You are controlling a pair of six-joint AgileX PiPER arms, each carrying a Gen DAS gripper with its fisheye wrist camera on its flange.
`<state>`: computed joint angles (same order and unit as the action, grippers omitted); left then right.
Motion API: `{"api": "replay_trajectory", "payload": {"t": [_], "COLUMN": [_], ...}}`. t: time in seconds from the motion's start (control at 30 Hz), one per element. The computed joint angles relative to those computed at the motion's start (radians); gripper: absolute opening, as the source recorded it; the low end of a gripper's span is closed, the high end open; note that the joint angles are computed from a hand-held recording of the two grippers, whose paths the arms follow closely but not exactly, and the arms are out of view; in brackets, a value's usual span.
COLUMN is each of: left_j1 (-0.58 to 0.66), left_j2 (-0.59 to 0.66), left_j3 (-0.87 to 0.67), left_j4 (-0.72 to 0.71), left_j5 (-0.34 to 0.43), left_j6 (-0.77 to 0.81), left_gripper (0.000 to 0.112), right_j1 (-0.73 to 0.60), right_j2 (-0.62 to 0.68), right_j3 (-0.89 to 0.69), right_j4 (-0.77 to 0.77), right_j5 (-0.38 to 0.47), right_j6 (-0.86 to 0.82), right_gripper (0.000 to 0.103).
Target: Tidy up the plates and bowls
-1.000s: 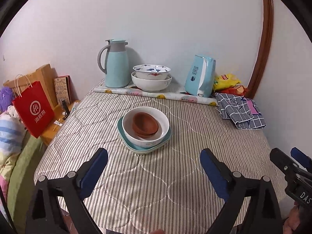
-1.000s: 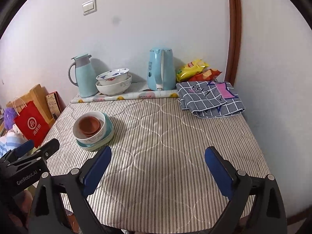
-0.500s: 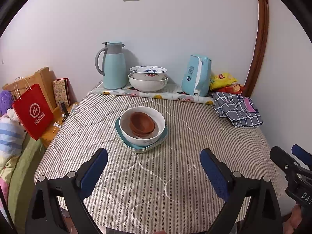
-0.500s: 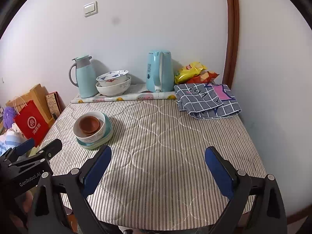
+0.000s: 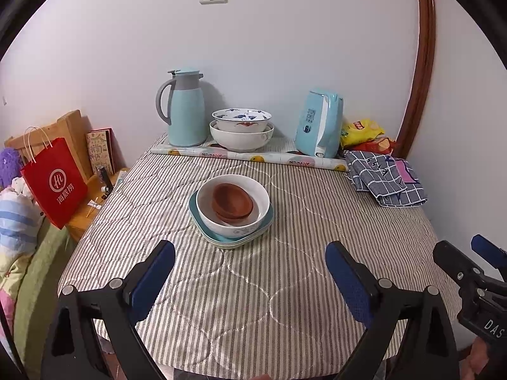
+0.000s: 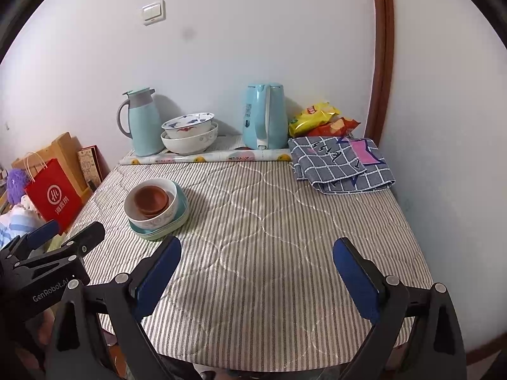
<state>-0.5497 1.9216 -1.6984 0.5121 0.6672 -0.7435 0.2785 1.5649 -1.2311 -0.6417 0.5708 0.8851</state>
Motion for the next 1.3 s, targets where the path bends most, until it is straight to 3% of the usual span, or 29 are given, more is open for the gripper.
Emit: {"api": "replay_trajectory", "payload": {"t": [1.3], "left_j1": [-0.009], "left_j2": [-0.023], "left_j3": [0.026], "left_j4": [0.020], "left_j5": [-0.010], "left_j6": [-0.016], "left_gripper": [0.096], "right_j1": [0.020], "right_j2": [-0.035], "right_j3": [0.027], "right_j4": [-0.029], "right_j5": [0.007], "right_j6": [0.034], "right_gripper": [0.096]}}
